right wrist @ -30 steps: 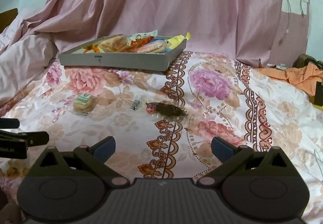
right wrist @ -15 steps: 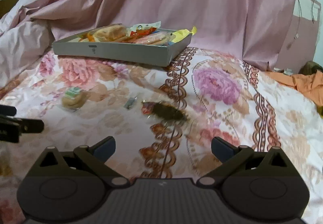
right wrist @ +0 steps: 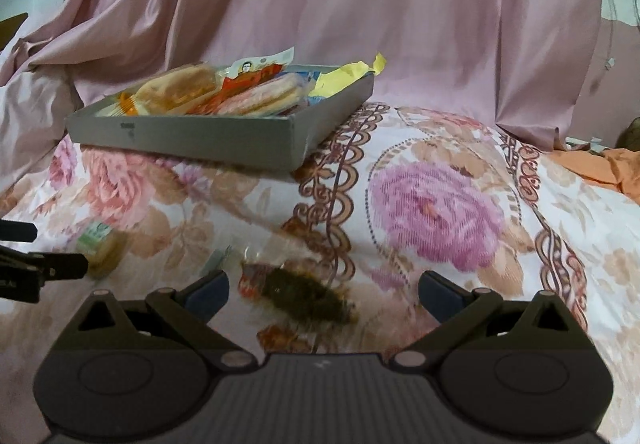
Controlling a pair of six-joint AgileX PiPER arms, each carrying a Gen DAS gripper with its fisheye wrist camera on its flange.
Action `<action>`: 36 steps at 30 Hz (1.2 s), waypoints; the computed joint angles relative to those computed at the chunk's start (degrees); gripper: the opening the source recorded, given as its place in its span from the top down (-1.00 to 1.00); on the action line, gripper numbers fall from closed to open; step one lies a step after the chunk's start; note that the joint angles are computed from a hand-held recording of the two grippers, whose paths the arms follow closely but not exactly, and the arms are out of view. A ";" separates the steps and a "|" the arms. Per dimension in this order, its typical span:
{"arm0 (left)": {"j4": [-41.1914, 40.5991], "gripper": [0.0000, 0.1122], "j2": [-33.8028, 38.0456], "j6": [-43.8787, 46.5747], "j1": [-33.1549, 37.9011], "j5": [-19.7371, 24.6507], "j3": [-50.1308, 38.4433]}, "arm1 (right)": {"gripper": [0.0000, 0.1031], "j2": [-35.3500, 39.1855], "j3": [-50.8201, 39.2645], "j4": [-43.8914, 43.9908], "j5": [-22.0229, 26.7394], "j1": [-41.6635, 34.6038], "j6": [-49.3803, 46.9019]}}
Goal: Organize snacks
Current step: 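Move both tools back toward the green-label cake and brown meat packet, then grasp the green-label WUTANG cake with the left tool while the right tool grasps the brown meat packet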
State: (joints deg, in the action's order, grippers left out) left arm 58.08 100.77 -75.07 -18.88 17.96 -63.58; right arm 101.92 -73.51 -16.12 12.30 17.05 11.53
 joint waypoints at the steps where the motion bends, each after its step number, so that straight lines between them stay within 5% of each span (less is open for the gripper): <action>1: -0.08 -0.82 0.65 0.21 0.11 0.14 -0.67 | -0.99 0.70 -1.02 3.77 0.26 -0.35 -3.98; 13: -7.87 -0.82 8.12 9.52 1.60 2.09 -9.03 | -0.98 8.38 -8.98 21.31 5.30 -0.91 -25.27; 17: -15.12 -0.82 8.57 17.54 2.27 1.75 -9.54 | -0.96 7.80 -7.98 31.35 7.86 -0.93 -37.49; 22: -12.20 -0.82 7.37 15.59 2.88 -0.67 -6.63 | -0.93 5.79 -8.12 38.14 14.24 -1.03 -45.40; 26: -14.52 -0.82 8.32 17.74 3.25 -1.19 -7.64 | -0.91 5.54 -8.03 44.64 14.88 -1.90 -50.60; 31: -13.53 -0.81 9.46 18.04 3.12 -2.41 -8.72 | -0.72 4.88 -5.02 40.37 11.77 0.02 -49.92; 36: -10.42 -0.58 8.76 15.50 3.51 -5.17 -7.27 | -0.53 1.07 1.15 33.71 8.69 3.65 -42.21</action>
